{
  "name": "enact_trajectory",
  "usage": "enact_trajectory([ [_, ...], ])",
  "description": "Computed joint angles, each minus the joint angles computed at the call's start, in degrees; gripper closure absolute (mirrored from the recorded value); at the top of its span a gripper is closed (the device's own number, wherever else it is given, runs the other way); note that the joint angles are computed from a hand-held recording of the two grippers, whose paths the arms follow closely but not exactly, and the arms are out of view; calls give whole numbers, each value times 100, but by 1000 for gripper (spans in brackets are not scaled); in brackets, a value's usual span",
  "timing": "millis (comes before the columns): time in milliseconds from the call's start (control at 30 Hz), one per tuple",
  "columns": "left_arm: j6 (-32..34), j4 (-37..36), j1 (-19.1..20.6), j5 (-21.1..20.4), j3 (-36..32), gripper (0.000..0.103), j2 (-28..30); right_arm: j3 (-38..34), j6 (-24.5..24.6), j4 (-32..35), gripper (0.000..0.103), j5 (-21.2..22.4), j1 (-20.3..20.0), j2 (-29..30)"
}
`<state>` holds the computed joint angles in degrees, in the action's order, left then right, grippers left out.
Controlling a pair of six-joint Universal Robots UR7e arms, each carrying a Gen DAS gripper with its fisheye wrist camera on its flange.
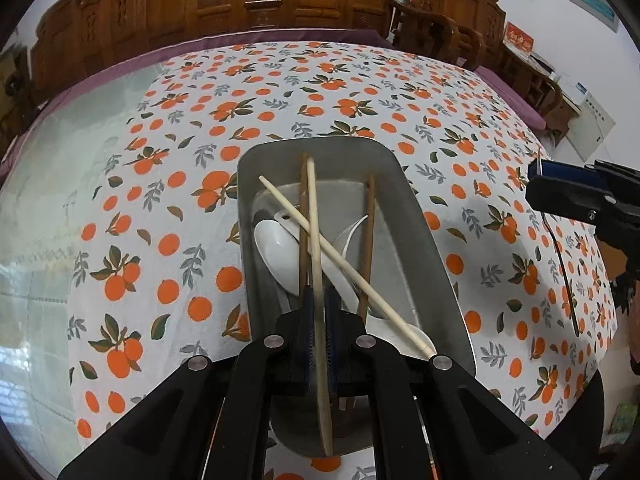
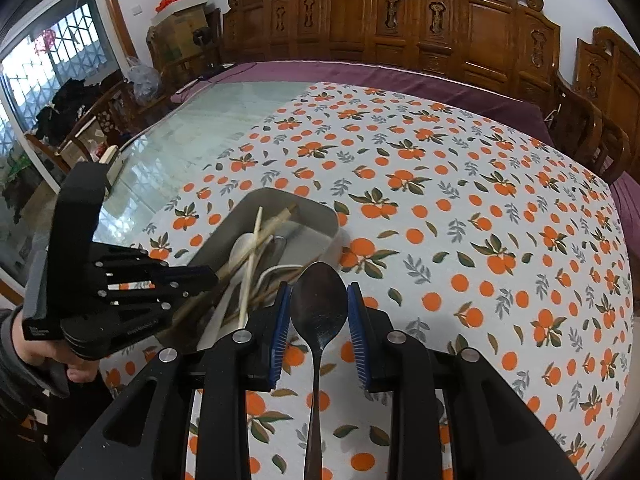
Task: Organize utensils
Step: 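Lower the chopstick into the tray and open the left gripper, then lower the metal spoon into the tray and open the right gripper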
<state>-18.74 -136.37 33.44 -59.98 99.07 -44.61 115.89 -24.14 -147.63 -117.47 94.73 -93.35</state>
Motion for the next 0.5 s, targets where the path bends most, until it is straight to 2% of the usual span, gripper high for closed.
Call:
enact_trajectory([
  [167, -18, -111, -2, 72, 91, 98, -110, -93, 55, 7, 72, -10, 69, 149],
  [267, -27, -157, -56, 227, 190, 89, -239, -145, 110, 9, 72, 41, 108, 230],
  [500, -41, -319, -181, 570, 507, 86, -654, -303, 190, -137, 72, 117, 293, 555],
])
